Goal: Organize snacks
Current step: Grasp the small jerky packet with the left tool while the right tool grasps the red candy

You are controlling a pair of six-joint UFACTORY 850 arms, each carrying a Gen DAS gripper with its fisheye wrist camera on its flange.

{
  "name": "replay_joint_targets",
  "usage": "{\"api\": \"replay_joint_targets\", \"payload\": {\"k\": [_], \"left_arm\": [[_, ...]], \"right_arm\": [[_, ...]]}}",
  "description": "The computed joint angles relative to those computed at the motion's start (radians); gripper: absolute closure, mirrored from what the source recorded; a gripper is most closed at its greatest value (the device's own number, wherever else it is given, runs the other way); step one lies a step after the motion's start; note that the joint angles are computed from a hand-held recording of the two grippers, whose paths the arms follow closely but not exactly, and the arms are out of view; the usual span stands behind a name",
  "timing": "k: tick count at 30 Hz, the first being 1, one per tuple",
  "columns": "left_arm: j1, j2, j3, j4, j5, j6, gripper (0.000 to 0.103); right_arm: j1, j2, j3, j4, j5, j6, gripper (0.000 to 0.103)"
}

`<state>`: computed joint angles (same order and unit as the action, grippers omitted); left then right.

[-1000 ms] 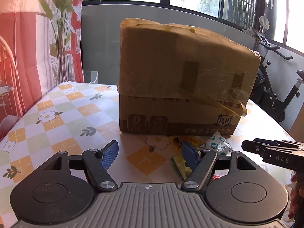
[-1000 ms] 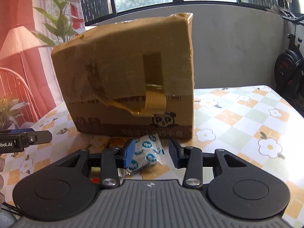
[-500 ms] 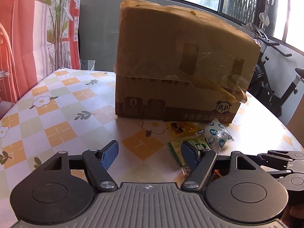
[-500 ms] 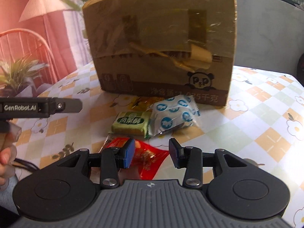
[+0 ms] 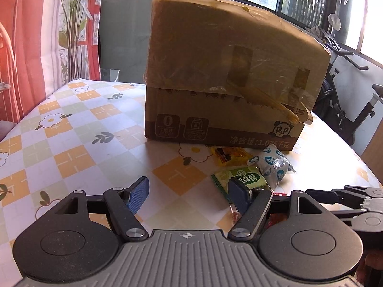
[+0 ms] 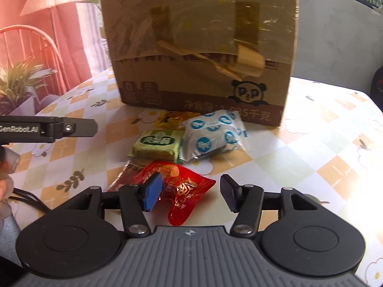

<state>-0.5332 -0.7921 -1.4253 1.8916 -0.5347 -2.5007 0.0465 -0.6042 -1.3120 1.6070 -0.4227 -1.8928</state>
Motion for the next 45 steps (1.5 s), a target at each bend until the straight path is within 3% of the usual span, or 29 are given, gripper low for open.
{"api": "replay_joint_targets", "payload": {"k": [6, 8, 12, 15, 19, 27, 33, 41, 45], "left_arm": [[0.003, -0.001, -0.002, -0.004, 0.012, -0.002, 0.029], [0.004, -0.001, -0.001, 0.002, 0.014, -0.007, 0.029], [0.004, -0.002, -0.001, 0.010, 0.020, -0.010, 0.029], [0.005, -0.004, -0.002, 0.008, 0.024, -0.010, 0.029], [0.006, -0.004, -0.002, 0.010, 0.025, -0.013, 0.029], [0.005, -0.003, 0.002, 0.025, 0.028, -0.018, 0.029], [0.006, -0.002, 0.004, 0.037, 0.033, -0.031, 0.029], [0.007, -0.002, 0.004, 0.038, 0.038, -0.028, 0.029], [0.008, -0.004, 0.003, 0.039, 0.044, -0.024, 0.029]], "right_arm": [[-0.012, 0.002, -0.004, 0.022, 0.081, 0.071, 0.046], [-0.007, 0.012, 0.003, 0.062, 0.107, -0.011, 0.045], [-0.027, 0.012, -0.003, -0.037, 0.030, -0.011, 0.037], [-0.031, 0.012, -0.004, -0.076, 0.021, -0.070, 0.032], [-0.035, -0.001, -0.039, -0.255, -0.010, -0.073, 0.032], [-0.048, 0.004, -0.055, -0.266, -0.029, -0.093, 0.032], [-0.053, 0.005, -0.077, -0.391, -0.041, -0.042, 0.032], [-0.040, -0.017, -0.085, -0.431, -0.030, -0.081, 0.033], [-0.033, -0.047, -0.102, -0.346, -0.053, -0.120, 0.045]]}}
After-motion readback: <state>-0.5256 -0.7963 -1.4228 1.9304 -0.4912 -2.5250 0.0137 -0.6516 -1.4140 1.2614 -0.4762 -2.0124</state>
